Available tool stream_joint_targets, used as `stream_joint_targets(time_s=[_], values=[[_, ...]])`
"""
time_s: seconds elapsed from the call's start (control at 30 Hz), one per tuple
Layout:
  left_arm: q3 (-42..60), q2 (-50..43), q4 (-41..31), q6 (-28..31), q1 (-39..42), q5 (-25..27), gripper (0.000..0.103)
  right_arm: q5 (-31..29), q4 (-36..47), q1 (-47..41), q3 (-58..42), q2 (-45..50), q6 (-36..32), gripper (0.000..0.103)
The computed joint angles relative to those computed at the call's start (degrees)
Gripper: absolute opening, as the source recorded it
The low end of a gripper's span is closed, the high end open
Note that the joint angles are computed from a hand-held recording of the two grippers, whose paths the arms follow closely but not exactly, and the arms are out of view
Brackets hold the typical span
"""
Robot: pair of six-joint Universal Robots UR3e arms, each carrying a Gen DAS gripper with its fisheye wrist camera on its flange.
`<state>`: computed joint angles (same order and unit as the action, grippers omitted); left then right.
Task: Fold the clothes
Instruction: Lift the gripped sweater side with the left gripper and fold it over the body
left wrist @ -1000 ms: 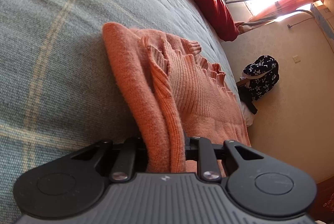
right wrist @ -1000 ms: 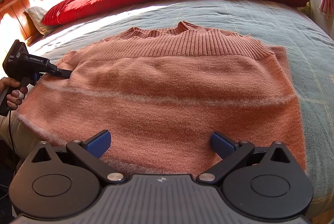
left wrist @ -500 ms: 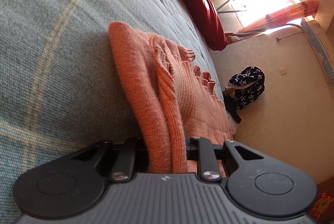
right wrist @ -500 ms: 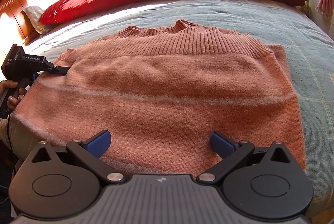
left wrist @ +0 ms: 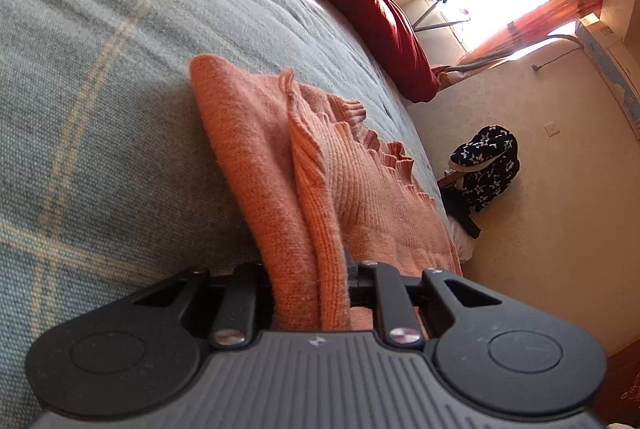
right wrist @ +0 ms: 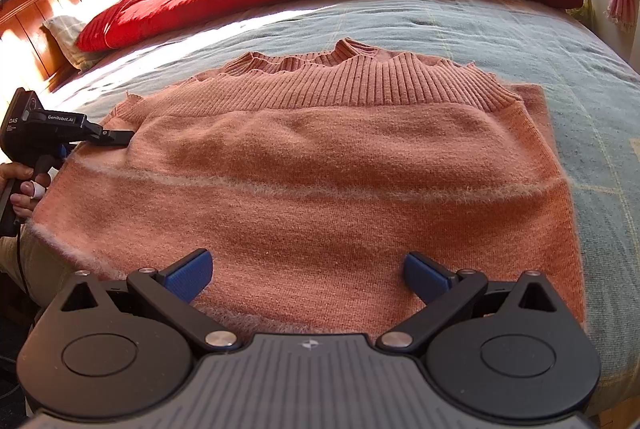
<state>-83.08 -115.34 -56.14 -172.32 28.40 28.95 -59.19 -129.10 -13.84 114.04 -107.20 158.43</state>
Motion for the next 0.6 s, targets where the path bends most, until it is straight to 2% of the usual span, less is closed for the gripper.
stream_joint_targets(time_s=[0.17,0.47,0.6], values=[[0.4,2.9,0.6,-2.2,-0.8,2.3,0.017,1.9,0.5,-1.4,0.4,-0.8,-0.7,0.103],[6.8,6.7,-6.6,-1.3,-2.3,2.1,0.017,8.2,2.3,-4.8,1.4,-3.1,-3.6,0.103],[9.6,7.3,-7.0,-4.3,-3.8,2.5,0.017,10.8,4.1,-6.8,2.2,-5.0,-5.5,0.103]])
